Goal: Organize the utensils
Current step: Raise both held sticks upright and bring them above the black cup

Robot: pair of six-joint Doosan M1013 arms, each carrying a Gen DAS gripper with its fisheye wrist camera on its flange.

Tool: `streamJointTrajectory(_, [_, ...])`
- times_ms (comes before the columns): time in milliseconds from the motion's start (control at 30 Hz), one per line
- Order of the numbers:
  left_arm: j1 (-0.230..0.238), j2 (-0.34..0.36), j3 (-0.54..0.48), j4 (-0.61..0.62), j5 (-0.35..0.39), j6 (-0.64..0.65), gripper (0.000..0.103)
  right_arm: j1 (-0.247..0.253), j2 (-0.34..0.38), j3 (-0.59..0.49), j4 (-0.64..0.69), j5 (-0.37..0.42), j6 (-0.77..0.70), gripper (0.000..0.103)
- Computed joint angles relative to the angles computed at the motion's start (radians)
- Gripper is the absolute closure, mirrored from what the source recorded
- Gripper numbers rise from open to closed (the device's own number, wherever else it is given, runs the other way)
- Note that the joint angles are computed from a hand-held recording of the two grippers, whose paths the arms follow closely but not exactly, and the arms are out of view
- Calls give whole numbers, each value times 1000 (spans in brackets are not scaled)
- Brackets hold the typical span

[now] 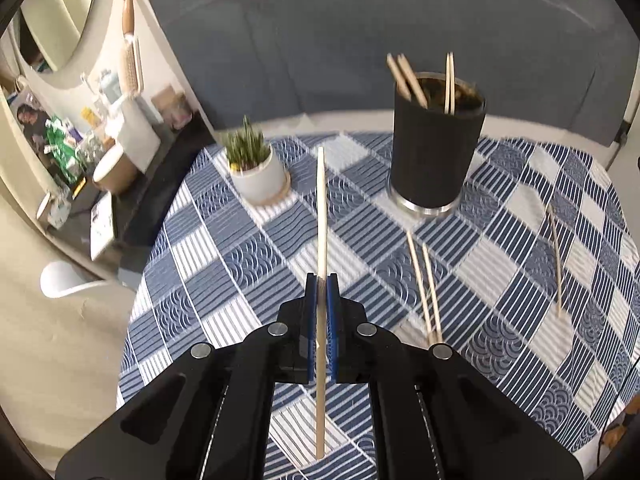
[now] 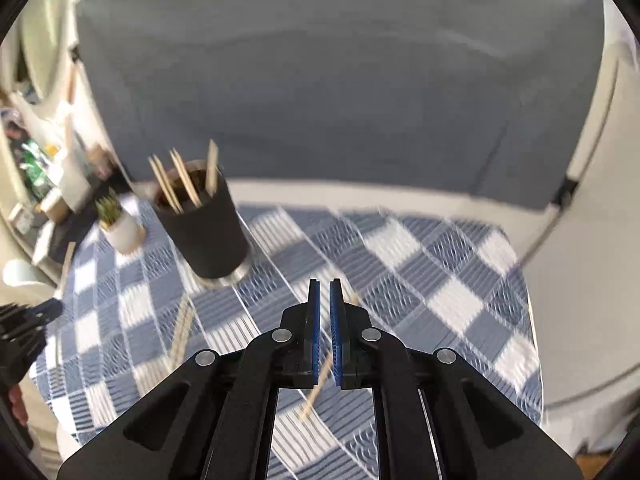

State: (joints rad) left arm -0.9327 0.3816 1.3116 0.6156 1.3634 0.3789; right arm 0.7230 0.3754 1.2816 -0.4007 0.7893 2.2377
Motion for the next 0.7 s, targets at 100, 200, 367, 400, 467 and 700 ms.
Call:
streamJointTrajectory(100, [6, -3, -19, 13, -15, 4, 98, 3, -14, 1, -18, -60, -6, 98])
streamJointTrajectory(200, [10, 1, -43, 30, -18, 13, 98, 3, -17, -9, -3, -91, -36, 98])
streamJointTrajectory(367, [14, 20, -85, 73, -4, 61, 98, -7, 10, -37, 97, -73, -102, 96])
streamJointTrajectory(400, [19, 23, -93, 70, -16, 78, 98, -8, 21, -45, 110, -57, -107, 96])
streamJointTrajectory(467, [31, 26, -104, 56, -42, 109, 98, -11, 48, -62, 125, -9, -98, 92])
streamJointTrajectory(700, [79, 17, -109, -27, -158, 171, 98, -32, 163, -127, 180, 199, -54, 68])
